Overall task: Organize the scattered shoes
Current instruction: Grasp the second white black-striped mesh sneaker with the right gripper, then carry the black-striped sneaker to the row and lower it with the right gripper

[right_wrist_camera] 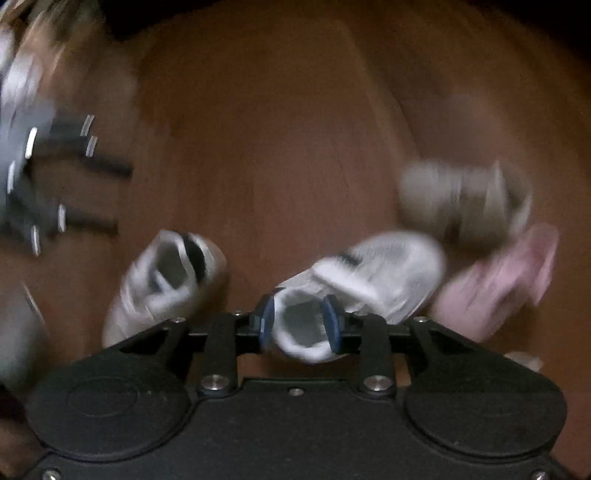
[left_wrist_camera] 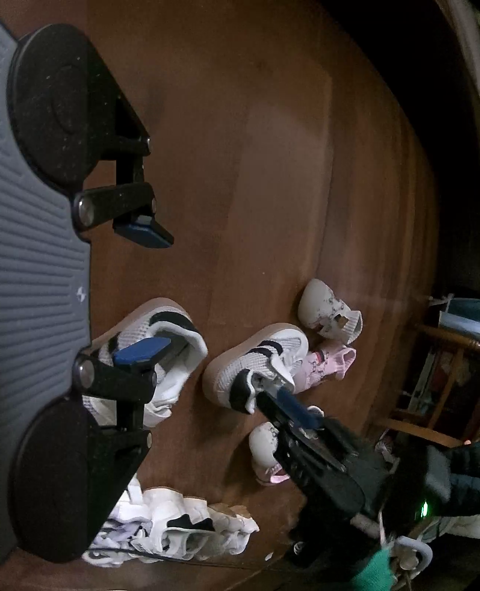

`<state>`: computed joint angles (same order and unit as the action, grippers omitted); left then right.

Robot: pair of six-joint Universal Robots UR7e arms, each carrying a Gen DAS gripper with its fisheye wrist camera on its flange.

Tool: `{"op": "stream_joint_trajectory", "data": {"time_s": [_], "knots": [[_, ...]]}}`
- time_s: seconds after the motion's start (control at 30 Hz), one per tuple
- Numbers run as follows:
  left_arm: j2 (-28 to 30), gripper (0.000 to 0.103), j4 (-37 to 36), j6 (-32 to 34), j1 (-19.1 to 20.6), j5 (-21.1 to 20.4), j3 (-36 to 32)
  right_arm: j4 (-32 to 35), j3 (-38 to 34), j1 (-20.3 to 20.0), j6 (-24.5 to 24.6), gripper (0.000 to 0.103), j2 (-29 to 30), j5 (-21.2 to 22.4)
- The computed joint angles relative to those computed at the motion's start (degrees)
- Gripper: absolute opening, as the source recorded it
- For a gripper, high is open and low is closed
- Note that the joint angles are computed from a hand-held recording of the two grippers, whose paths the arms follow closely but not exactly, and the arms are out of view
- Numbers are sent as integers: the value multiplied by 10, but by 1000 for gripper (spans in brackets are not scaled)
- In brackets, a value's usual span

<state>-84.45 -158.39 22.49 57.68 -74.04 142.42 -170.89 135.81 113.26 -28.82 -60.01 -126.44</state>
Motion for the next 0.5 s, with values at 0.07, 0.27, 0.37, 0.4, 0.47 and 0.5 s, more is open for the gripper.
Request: {"op": "stream_joint_trajectory", "data": {"time_s": [0.07, 0.27, 0.37, 0.4, 0.47, 0.5], "knots": [[-4, 52, -1, -2, 1, -1, 1, -5, -11, 25, -120, 51, 33, -62], [-11, 52, -6, -9, -1, 3, 7, -66, -16, 7, -435, 51, 82, -89], [-13, 52, -7, -16, 2, -2, 8, -15, -37, -2, -463, 48, 81, -83], [-13, 53, -7, -15, 2, -2, 8, 18, -49, -4, -464, 45, 80, -82], [-13, 52, -6, -15, 3, -1, 7, 90, -69, -4, -460, 43, 79, -82], [-13, 52, -5, -16, 3, -1, 6, 123, -79, -3, -458, 43, 79, -83]]}}
